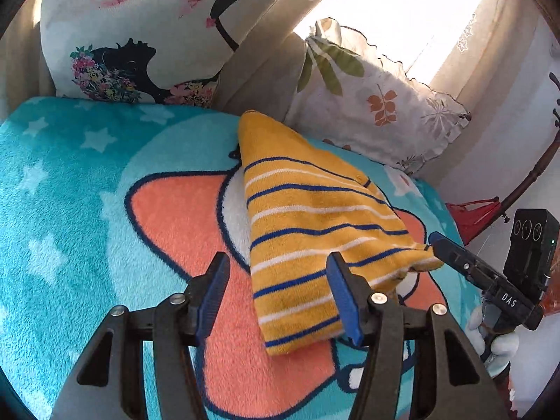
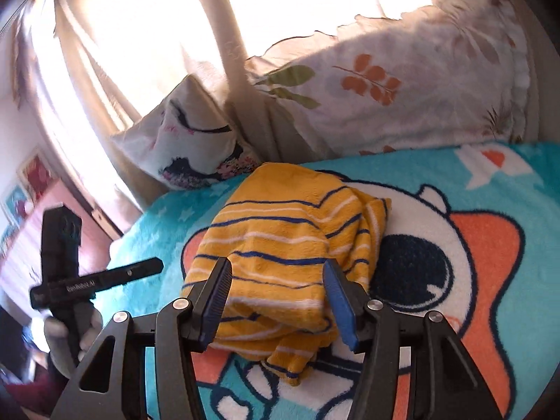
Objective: Fold small clothes
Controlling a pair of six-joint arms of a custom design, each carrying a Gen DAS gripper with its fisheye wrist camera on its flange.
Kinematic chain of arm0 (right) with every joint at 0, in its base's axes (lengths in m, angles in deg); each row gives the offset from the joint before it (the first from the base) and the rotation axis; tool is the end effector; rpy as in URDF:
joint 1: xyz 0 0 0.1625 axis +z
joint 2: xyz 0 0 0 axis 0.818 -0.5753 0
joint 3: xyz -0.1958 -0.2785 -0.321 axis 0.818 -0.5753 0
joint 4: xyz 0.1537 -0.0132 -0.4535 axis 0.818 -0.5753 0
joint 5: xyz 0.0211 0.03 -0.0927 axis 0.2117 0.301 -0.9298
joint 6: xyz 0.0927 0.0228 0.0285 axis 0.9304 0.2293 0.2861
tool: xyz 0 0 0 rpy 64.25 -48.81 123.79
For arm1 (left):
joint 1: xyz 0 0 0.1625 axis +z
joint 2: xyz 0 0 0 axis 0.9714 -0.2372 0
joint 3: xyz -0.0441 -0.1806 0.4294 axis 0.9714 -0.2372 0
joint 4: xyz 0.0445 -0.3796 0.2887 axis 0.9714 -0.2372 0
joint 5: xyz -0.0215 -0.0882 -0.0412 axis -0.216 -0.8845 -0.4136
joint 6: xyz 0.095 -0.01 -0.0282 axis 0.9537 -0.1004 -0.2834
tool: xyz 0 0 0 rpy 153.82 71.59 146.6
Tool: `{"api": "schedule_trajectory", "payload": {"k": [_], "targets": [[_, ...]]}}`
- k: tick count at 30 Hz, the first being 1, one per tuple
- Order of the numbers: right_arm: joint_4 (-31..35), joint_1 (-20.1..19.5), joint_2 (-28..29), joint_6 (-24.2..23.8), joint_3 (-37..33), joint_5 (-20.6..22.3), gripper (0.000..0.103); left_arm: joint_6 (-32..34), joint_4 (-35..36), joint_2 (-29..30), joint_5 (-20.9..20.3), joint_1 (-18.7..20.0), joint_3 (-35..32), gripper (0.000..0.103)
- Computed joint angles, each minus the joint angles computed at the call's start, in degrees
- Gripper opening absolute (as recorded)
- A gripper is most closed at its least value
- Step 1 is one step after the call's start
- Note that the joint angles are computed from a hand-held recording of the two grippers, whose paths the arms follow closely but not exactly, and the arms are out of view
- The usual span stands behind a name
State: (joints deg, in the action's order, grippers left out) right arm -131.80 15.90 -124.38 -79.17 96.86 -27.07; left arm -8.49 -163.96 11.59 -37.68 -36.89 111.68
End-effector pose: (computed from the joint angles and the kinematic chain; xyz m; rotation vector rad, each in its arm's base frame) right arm 0.0293 -0.3836 0.1949 0.6313 -2.5831 1.1542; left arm -0.2138 -0.4204 0.0368 0.4714 2.6872 -0.8239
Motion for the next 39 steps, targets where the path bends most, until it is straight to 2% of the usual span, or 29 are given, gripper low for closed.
{"api": "schedule_trajectory", "payload": {"k": [6, 10, 15, 16, 17, 18, 19, 22, 24, 26, 28, 31, 33, 35, 37, 39], "targets": [[-18.23, 11.67, 15.30, -15.94, -0.95, -18.45, 0.062, -2.26, -0.78, -3.38, 2.25, -3.15, 5.44, 0.056], [-20.91, 15.49, 18.31, -22.94, -0.25, -22.41, 0.062, -3.67, -2.74, -5.65, 1.83, -3.33, 8.53, 0.057], [-27.75, 19.68, 30.48, -30.40, -3.68, -29.92, 0.062, -5.54, -5.71, -7.23, 2.44, -2.59, 11.41, 0.057], [-29.06, 20.10, 32.67, -31.16, -4.77, -30.65, 0.057, -5.94, -6.20, -7.71, 2.50, -2.31, 11.92, 0.057], [-27.98, 20.24, 33.37, -30.63, -5.68, -30.94, 0.026, -6.46, -6.57, -8.32, 2.83, -2.19, 12.50, 0.057], [-24.50, 20.61, 33.09, -27.87, -6.83, -32.22, 0.012, -6.95, -6.83, -9.08, 3.28, -2.16, 13.13, 0.057], [-20.03, 21.04, 31.99, -23.50, -7.98, -33.47, 0.009, -7.30, -7.06, -9.92, 3.74, -2.15, 13.72, 0.057], [-11.91, 20.90, 27.79, -13.67, -9.12, -28.90, 0.007, -8.42, -7.72, -12.57, 5.41, -2.42, 15.42, 0.057], [-6.35, 20.43, 24.78, -7.36, -9.38, -23.49, 0.007, -8.78, -8.45, -13.88, 6.15, -2.40, 16.07, 0.057], [-1.77, 19.81, 23.96, -3.13, -9.96, -19.40, 0.007, -8.89, -8.84, -14.60, 6.20, -2.16, 16.33, 0.057], [0.10, 19.22, 25.73, -1.15, -10.76, -18.85, 0.008, -8.91, -8.49, -15.05, 5.92, -2.12, 16.43, 0.057], [0.65, 17.98, 26.69, -1.35, -10.09, -19.84, 0.009, -8.61, -6.73, -15.53, 5.73, -2.77, 16.21, 0.057], [3.81, 16.76, 22.16, -0.39, -8.01, -17.62, 0.010, -7.81, -5.60, -15.19, 5.49, -3.05, 15.27, 0.058], [7.55, 14.36, 14.78, 0.46, -5.21, -11.32, 0.010, -5.94, -5.77, -13.85, 4.51, -2.94, 13.70, 0.058], [6.51, 12.51, 8.55, 1.12, -2.93, -6.50, 0.010, -3.85, -5.90, -11.37, 3.22, -2.53, 11.12, 0.060], [3.65, 12.24, 6.25, 2.71, -2.91, -7.14, 0.010, -1.39, -5.82, -7.77, 1.76, -1.98, 7.64, 0.061]]}}
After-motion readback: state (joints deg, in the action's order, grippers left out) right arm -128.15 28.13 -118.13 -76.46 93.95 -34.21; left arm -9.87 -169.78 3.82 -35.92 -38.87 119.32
